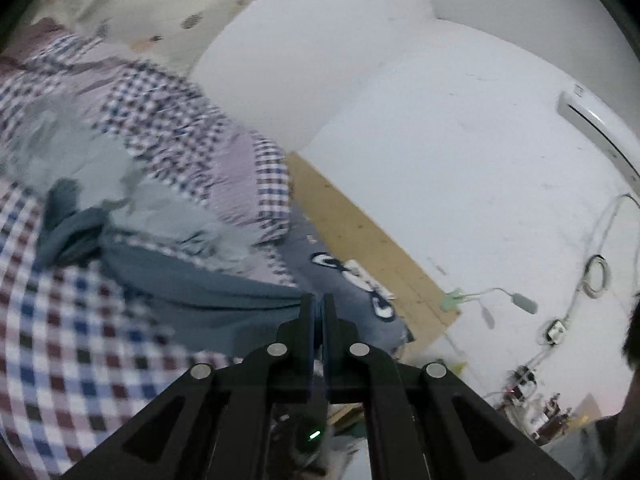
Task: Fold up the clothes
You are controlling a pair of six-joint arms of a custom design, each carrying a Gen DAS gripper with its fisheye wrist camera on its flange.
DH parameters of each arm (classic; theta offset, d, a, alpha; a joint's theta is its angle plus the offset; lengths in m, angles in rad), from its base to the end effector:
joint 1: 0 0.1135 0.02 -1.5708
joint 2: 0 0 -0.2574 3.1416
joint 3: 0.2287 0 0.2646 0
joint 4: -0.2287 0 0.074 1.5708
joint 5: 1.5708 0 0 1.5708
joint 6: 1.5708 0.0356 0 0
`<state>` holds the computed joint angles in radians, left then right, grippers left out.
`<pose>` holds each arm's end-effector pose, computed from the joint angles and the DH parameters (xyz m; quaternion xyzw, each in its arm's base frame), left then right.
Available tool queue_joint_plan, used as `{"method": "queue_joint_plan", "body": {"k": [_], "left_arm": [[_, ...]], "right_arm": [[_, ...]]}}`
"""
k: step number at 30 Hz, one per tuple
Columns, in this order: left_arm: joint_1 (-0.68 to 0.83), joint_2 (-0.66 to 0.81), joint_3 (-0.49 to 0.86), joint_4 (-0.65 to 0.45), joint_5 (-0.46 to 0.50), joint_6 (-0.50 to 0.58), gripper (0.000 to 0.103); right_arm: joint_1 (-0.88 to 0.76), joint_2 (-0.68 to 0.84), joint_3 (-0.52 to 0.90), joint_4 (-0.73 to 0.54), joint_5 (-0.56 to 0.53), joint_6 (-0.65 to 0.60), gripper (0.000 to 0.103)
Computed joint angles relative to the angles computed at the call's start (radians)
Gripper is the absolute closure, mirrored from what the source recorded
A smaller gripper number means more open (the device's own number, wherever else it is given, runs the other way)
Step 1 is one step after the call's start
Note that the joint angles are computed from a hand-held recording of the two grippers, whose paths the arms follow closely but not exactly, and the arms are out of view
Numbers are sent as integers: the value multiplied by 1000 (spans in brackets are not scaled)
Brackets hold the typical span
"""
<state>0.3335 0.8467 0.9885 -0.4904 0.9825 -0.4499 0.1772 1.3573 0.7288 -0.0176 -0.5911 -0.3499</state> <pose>0.1838 0.0323 0.3701 -0.0255 0.7708 -0.4151 0.4826 0.2838 0.0710 0.1997 -0.3485 0.7928 0.2229 0.4476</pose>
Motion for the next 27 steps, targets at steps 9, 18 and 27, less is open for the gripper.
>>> {"method": "queue_joint_plan", "body": {"k": [9,18,27], "left_arm": [[148,32,114,159,126,-150,103],[142,32,-125,-190,-182,295,98],[-70,171,-475,35,-420,312,52]], "right_arm": [[-93,261,212,23,99,206,34],[-209,425,430,-106,-39,425,33],[-108,521,569,-234,0,310,36]]}}
